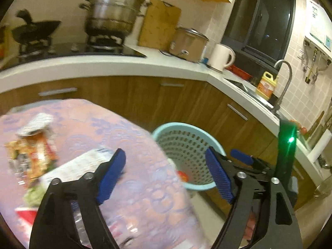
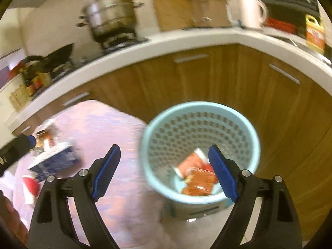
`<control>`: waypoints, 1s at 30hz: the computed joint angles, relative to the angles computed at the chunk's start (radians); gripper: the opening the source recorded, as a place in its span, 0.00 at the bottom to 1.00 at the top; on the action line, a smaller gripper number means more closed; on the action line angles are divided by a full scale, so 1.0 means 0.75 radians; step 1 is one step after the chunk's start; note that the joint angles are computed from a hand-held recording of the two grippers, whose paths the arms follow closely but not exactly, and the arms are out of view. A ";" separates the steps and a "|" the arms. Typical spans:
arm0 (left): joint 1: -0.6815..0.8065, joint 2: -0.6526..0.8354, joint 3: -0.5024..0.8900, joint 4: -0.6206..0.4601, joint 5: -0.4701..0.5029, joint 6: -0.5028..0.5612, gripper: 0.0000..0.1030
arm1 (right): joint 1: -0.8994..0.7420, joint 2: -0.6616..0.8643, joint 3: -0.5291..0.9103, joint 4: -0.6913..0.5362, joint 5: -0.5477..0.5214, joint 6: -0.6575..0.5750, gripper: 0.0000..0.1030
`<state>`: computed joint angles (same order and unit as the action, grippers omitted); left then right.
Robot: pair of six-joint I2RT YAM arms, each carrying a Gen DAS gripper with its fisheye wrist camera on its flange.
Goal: Collect trash
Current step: 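Move both tools back over the table toward the remaining trash, then grasp the white-red paper cup with the left tool while the right tool approaches the plastic wrap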
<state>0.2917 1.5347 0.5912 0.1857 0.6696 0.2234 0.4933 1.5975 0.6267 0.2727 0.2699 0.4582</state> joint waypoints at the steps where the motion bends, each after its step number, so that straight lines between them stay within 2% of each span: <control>1: 0.042 -0.031 -0.023 -0.009 0.006 0.028 0.79 | 0.048 -0.003 0.011 -0.007 0.025 0.002 0.80; 4: 0.257 -0.109 -0.077 -0.058 0.073 0.138 0.83 | 0.196 0.030 0.064 -0.014 0.110 0.006 0.80; 7: 0.467 -0.095 -0.059 -0.123 0.127 0.239 0.84 | 0.334 0.096 0.118 0.010 0.167 -0.007 0.80; 12: 0.784 0.127 0.132 -0.277 0.171 0.361 0.86 | 0.467 0.222 0.214 0.006 0.180 -0.025 0.79; 15: 0.890 0.287 0.266 -0.375 0.177 0.418 0.86 | 0.531 0.297 0.272 0.010 0.197 -0.041 0.79; 21: 0.914 0.498 0.441 -0.602 0.196 0.519 0.86 | 0.545 0.429 0.309 0.096 0.133 -0.018 0.79; 23: 0.882 0.515 0.426 -0.582 0.178 0.523 0.86 | 0.547 0.463 0.339 0.063 0.145 -0.009 0.79; 30: 0.755 0.599 0.389 -0.459 0.051 0.420 0.86 | 0.525 0.461 0.318 0.098 0.111 -0.011 0.79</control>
